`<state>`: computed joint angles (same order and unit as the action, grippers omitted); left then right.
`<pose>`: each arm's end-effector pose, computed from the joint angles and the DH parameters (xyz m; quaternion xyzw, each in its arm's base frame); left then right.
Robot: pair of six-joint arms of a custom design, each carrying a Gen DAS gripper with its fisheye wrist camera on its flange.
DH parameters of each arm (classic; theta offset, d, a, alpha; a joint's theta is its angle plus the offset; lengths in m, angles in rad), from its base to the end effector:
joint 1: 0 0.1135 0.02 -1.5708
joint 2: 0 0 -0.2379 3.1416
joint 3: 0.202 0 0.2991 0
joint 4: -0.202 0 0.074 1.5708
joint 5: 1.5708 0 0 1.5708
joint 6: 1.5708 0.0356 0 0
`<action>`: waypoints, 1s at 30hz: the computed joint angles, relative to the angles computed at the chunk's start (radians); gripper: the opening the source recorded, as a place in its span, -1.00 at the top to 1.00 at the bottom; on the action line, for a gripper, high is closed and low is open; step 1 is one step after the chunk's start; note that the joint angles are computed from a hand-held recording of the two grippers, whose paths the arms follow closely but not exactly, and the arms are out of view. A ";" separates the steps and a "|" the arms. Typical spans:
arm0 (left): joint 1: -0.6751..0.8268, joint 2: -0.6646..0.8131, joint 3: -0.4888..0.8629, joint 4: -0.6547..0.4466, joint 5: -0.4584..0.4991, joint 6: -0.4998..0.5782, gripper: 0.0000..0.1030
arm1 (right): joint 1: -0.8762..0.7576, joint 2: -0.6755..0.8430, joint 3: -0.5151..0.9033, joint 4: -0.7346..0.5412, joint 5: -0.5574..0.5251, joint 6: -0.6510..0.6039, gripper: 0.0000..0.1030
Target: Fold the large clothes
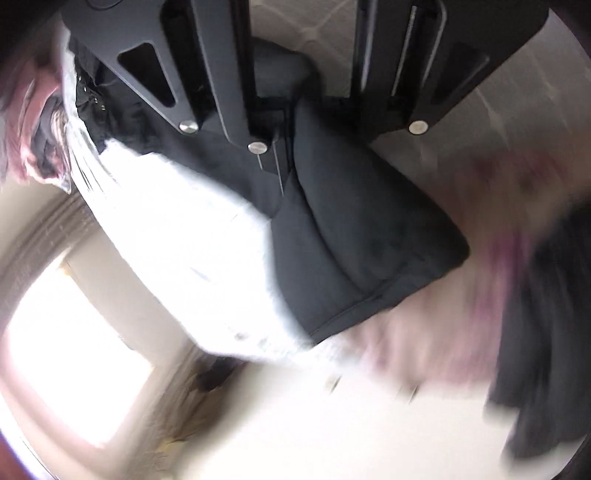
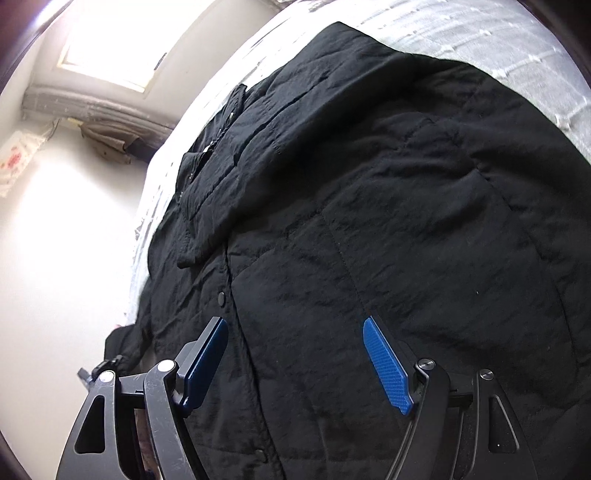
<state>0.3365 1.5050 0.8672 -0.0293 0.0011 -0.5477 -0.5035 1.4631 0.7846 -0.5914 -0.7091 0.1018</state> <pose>0.3413 0.1194 0.1568 -0.3847 0.8133 -0.0465 0.4341 0.2653 -0.1197 0.1164 0.2267 0.9006 0.3083 0.2062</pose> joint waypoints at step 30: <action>-0.959 0.894 1.115 -0.362 -0.355 0.184 0.69 | -0.225 0.048 0.154 -0.269 -0.132 -0.170 -0.49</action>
<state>-0.6227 2.3991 1.9823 -0.3912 -0.3534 -0.3632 -0.7286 1.5108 0.9381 -0.8604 -0.8413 -0.0683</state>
